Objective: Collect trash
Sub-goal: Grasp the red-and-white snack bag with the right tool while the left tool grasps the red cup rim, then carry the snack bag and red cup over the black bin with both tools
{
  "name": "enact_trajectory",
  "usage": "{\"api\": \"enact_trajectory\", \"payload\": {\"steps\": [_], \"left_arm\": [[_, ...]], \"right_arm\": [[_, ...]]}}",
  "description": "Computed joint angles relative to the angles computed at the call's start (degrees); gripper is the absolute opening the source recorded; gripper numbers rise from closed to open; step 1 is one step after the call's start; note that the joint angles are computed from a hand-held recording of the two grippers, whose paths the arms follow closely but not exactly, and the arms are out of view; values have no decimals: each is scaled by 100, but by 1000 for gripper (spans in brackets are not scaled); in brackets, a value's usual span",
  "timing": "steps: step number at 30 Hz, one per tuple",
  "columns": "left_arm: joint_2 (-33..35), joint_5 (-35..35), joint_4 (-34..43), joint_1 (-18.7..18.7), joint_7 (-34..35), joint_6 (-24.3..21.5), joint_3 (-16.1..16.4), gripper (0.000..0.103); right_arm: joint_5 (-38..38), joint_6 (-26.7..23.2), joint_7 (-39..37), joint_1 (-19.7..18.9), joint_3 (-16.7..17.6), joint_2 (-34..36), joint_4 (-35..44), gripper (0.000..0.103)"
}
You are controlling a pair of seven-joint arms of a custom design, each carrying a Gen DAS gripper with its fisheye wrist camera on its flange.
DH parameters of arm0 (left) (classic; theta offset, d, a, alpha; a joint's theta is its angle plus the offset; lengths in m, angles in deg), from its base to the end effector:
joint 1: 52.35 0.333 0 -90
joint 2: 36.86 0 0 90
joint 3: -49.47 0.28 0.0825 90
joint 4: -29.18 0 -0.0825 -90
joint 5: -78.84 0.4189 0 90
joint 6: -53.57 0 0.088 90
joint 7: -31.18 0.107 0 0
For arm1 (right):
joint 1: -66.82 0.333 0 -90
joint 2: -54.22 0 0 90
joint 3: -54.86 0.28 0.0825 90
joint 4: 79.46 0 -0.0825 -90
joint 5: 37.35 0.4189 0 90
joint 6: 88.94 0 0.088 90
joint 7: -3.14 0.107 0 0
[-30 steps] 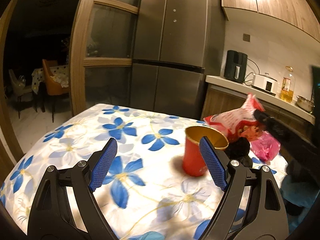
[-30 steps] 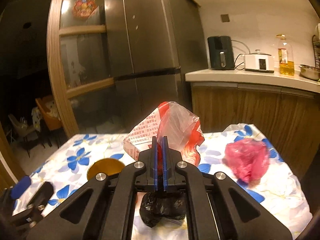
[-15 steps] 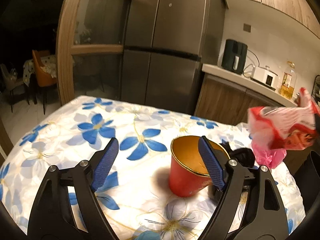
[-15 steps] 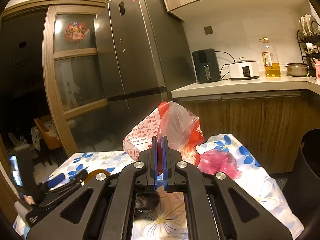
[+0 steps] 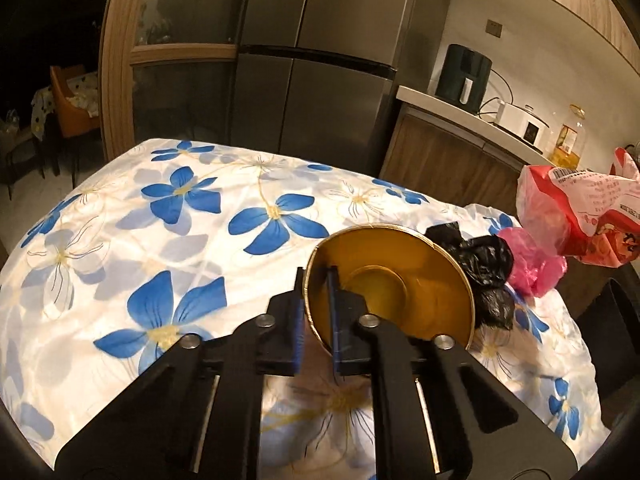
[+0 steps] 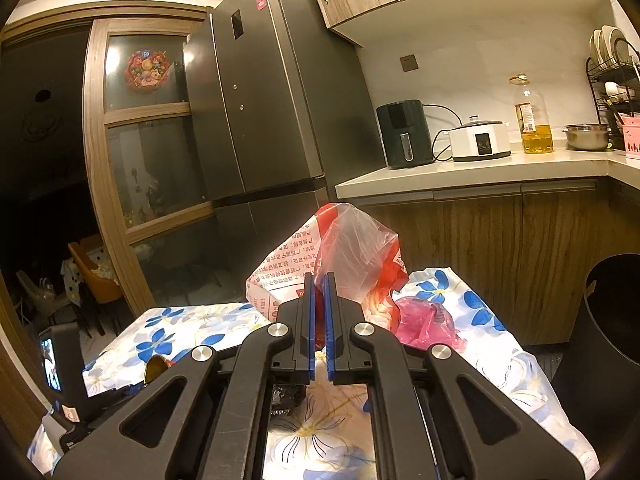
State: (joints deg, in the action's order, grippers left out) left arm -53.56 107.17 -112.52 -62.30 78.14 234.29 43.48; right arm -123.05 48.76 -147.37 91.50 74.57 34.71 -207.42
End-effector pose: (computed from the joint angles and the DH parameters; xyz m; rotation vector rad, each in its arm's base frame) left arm 0.4892 -0.1852 0.4538 -1.6805 1.7421 -1.0916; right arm 0.3850 0.3822 0.5155 -1.1311 1.5246 -0.9592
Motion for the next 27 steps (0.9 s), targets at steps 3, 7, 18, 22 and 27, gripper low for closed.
{"api": "enact_trajectory", "payload": {"steps": [3,7,18,22,27], "left_arm": [[-233,326,-161,491,-356,167,-470,3],[-576,627,-341,750,-741,241,-761,3],[-1369,943,-662,641,-1183,23,-939,3],[-1569,1019,-705,604,-1291,-38,-1024,3],[-1785,1077,-746,498,-1398,-111,-1088,3]], "right_arm": [[64,-18,-42,28,10,-45,-33,5],[167,-17,-130,53,39,-168,-129,5],[575,-8,-380,110,207,-741,-609,5],[778,-5,-466,121,272,-1075,-875,5],[1028,-52,-587,102,383,-1483,-1151,5]]}}
